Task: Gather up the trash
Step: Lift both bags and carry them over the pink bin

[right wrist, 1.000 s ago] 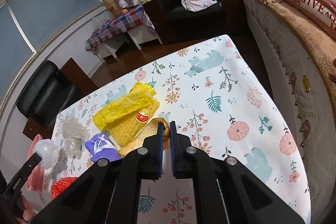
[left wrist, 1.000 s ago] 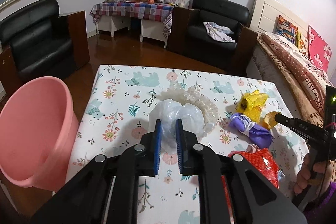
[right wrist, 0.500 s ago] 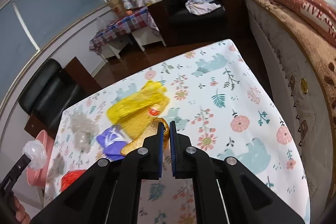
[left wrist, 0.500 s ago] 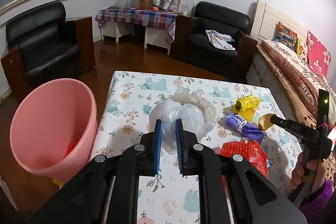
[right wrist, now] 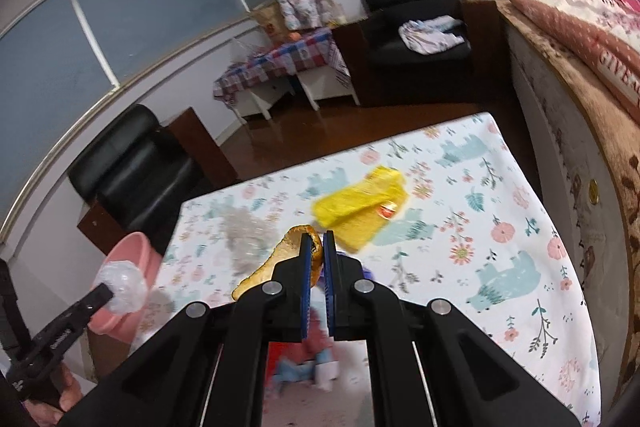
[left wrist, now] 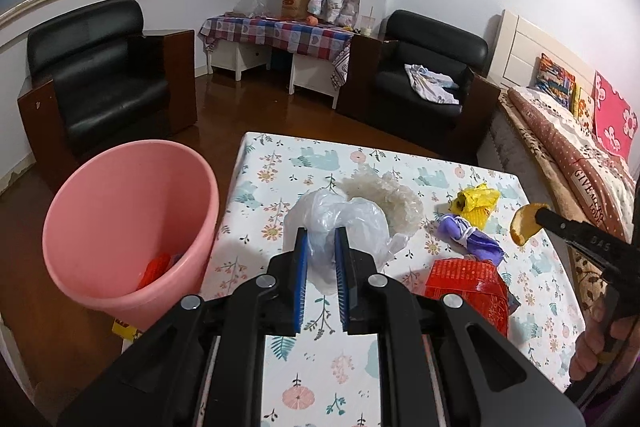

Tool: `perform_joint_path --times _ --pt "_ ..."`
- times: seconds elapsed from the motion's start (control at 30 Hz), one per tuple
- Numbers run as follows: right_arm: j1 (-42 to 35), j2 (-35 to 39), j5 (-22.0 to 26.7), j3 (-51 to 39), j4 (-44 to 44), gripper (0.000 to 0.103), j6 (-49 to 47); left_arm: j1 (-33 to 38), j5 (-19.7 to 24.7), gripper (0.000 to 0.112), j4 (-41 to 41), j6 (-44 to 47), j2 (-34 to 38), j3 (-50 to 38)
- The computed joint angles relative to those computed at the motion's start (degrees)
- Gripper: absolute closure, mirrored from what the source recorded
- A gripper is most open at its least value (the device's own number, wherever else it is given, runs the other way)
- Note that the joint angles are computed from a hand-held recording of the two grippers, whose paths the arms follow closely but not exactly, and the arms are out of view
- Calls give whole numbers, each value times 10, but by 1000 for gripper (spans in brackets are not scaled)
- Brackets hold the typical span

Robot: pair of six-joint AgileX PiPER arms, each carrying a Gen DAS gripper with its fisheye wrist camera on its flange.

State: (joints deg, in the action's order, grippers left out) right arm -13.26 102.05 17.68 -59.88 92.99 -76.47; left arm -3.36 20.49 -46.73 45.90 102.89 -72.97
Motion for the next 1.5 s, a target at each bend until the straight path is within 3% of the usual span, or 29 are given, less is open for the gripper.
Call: perform_joint_path --times 0.33,0.7,1.13,1.5 --pt "68 -44 -9 -4 -76 98 77 26 -1 100 -52 54 -30 32" --pt "151 -28 -15 -50 -206 98 214 68 -7 100 -113 123 -52 60" --pt "244 28 -21 -158 -443 98 454 139 15 100 -180 186 -41 60" --pt "301 114 15 -284 -578 98 586 203 30 100 -199 190 -10 32"
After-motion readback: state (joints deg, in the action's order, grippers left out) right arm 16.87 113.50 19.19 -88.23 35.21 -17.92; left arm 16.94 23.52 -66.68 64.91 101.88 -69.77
